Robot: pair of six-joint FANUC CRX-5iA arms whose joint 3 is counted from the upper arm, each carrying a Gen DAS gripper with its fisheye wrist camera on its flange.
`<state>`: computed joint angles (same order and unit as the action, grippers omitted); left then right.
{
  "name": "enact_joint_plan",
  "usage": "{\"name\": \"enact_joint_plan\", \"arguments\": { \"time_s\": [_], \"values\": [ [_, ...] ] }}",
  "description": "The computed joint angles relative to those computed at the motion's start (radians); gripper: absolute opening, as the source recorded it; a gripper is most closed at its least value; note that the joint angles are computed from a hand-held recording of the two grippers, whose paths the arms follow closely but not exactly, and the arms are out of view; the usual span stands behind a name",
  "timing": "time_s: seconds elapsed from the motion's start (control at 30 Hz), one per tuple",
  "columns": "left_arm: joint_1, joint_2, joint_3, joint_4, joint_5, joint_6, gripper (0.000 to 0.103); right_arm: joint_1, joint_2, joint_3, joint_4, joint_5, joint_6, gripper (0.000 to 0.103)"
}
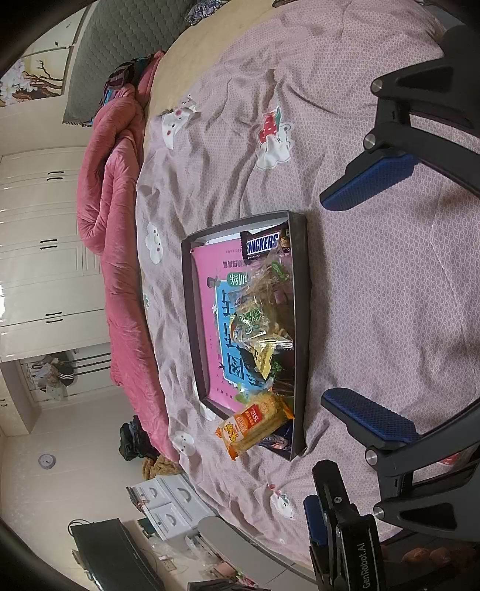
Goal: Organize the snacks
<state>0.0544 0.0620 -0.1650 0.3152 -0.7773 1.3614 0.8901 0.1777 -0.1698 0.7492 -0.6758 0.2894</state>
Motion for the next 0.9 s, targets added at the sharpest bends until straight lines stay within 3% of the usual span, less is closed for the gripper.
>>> {"name": "enact_joint_plan", "arguments": {
  "time_s": [0.9],
  "values": [
    [0.001,0.003,0.015,-0.035,-0.004,0.029,0.082,-0.002,-0.002,-0.003,0.002,-0.004,0.001,0.097]
  ]
}}
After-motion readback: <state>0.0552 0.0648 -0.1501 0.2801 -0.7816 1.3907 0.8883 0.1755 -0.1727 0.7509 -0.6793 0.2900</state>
